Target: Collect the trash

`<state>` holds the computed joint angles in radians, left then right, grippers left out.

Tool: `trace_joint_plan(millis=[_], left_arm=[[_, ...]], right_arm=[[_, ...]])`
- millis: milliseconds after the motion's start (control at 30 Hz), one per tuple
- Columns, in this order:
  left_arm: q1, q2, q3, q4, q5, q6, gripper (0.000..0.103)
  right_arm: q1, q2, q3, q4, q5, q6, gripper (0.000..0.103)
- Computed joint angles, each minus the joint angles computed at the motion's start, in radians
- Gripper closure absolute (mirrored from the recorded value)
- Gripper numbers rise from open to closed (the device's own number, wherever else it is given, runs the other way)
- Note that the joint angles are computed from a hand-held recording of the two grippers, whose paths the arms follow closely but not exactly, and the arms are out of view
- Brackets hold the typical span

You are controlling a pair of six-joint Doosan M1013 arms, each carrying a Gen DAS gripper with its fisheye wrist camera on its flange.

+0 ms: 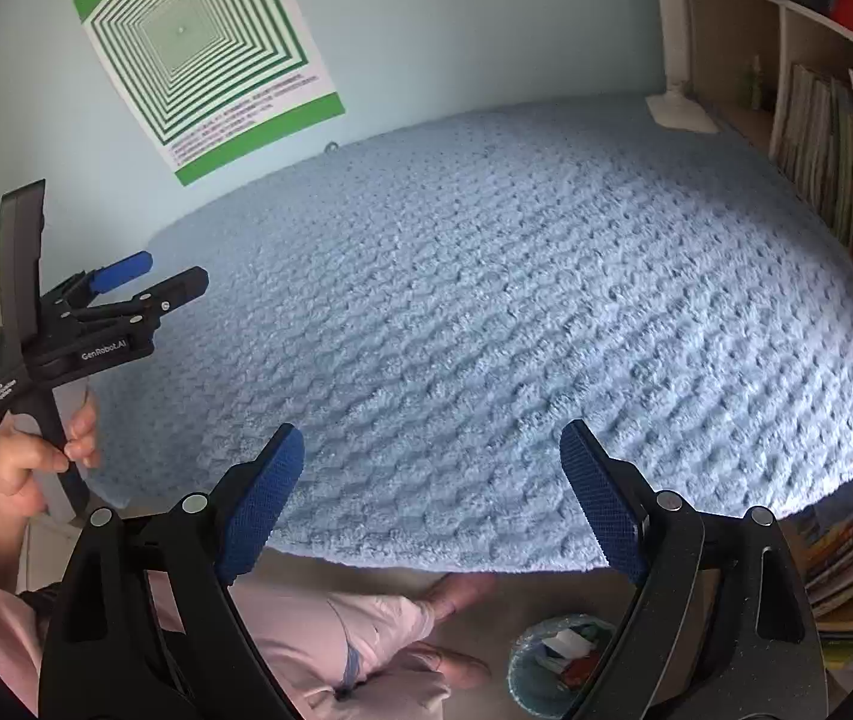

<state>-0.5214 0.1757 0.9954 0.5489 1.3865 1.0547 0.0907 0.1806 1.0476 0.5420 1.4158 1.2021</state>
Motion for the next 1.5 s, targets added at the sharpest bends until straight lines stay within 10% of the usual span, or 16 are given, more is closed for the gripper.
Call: trace_joint_plan(millis=[1500], left_arm=[[0.087, -0.047, 0.07, 0.091, 0.079, -0.193, 0.007]], right_arm=[[0.115, 0.147, -0.216, 0.013, 0.083, -0.069, 0.016]])
